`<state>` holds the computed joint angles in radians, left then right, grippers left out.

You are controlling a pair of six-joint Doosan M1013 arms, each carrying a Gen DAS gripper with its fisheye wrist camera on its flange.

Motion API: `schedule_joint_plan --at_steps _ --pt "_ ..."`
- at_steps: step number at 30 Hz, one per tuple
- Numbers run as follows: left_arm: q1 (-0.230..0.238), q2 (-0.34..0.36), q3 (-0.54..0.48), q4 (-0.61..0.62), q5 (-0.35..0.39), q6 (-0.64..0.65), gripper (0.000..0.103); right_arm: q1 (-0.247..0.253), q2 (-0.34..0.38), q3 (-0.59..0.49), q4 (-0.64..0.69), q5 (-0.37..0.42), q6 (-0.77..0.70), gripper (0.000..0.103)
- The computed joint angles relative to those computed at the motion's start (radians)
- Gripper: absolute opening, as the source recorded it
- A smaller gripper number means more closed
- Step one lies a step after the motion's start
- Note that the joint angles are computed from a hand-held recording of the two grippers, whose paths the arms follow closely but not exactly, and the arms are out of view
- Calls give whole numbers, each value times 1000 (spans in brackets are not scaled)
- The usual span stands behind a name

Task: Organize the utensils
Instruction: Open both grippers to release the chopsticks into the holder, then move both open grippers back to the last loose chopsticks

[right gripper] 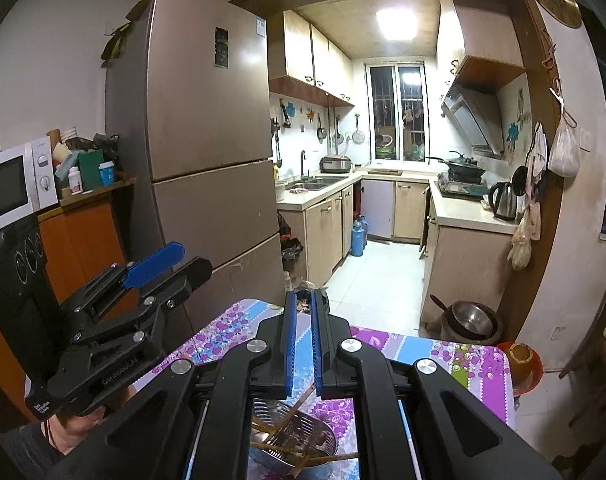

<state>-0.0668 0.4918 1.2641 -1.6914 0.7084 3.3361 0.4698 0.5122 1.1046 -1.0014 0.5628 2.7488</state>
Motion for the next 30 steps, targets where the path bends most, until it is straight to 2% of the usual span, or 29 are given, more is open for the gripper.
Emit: schedule_joint_plan --at_steps 7,8,10,12,15,19,21,23,26,30 --pt "24 -45 53 -38 34 41 49 32 -45 47 -108 8 88 9" --pt "29 -57 71 -50 42 60 53 37 -56 62 -129 6 105 10" --pt "48 -95 133 -91 85 124 58 60 -91 112 -213 9 178 21" --pt "66 -129 192 -103 124 179 64 90 -134 180 -319 17 277 25" --pt "105 -179 297 -71 175 255 67 145 -194 304 -479 57 450 27" --pt "162 -201 400 9 196 243 68 233 -229 475 -601 160 653 27" --pt "184 -196 441 50 189 217 68 273 -221 542 -616 213 741 27" --pt "197 -190 482 109 145 186 68 308 -194 597 -588 251 829 27" --pt "208 -173 513 210 118 94 68 342 -159 639 -544 279 898 26" --pt "207 -173 560 268 101 93 68 384 -137 695 -500 358 1018 26"
